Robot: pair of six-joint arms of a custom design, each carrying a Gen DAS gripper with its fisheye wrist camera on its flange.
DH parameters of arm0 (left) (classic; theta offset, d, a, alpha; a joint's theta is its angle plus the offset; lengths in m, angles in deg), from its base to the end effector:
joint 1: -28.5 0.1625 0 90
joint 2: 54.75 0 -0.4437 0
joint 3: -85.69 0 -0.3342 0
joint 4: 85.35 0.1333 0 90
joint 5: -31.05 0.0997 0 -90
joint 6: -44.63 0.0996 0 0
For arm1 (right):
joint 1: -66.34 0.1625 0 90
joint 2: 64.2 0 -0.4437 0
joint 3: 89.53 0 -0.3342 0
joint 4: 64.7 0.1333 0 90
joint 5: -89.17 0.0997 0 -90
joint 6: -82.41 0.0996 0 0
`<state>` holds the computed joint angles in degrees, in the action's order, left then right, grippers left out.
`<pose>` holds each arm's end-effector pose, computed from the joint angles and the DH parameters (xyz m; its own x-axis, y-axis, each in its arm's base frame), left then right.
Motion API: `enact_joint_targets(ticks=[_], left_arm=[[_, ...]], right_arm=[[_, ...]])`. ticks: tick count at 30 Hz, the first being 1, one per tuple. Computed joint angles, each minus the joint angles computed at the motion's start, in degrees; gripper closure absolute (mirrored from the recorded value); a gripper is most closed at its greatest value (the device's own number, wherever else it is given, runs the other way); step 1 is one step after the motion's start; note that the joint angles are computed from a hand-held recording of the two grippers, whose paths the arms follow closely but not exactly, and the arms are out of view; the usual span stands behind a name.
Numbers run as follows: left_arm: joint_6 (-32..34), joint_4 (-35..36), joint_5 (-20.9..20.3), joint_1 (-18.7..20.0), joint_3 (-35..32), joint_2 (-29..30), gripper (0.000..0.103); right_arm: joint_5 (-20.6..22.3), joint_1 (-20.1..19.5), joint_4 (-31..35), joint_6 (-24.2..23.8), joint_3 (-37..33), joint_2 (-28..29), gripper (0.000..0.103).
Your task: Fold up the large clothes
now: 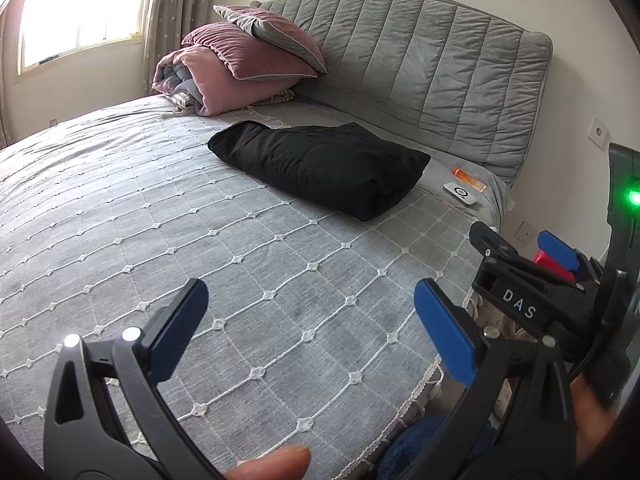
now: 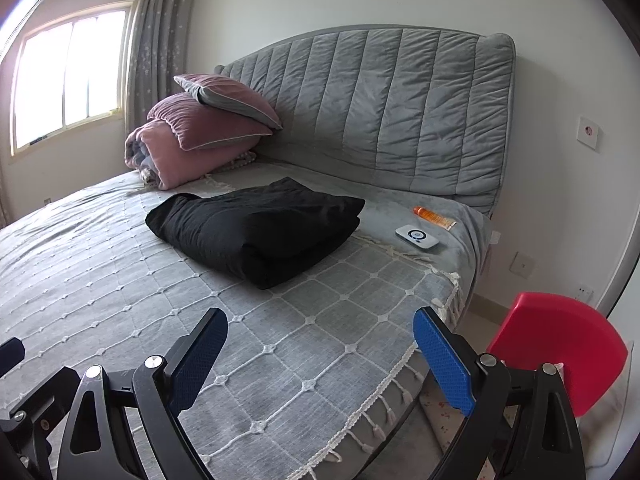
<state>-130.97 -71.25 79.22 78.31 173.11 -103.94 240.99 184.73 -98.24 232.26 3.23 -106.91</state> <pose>-0.1823 -0.5253 0.1718 -0.7906 0.2154 -0.5732 0.5731 0.5899 -0.5688 0.3051 -0.4687 0.0983 -0.6388 0.3232 0.6982 -0.5273 0.4768 -0.7032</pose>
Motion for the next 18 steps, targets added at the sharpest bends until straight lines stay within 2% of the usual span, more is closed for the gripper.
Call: enact_joint_targets(ticks=[18], left_arm=[[0.32,-1.21,2.26,-0.12,1.27,-0.75,0.001]], right_arm=[[-0.53,-0.47,-0.40,0.55,0.63,-0.53,0.008]])
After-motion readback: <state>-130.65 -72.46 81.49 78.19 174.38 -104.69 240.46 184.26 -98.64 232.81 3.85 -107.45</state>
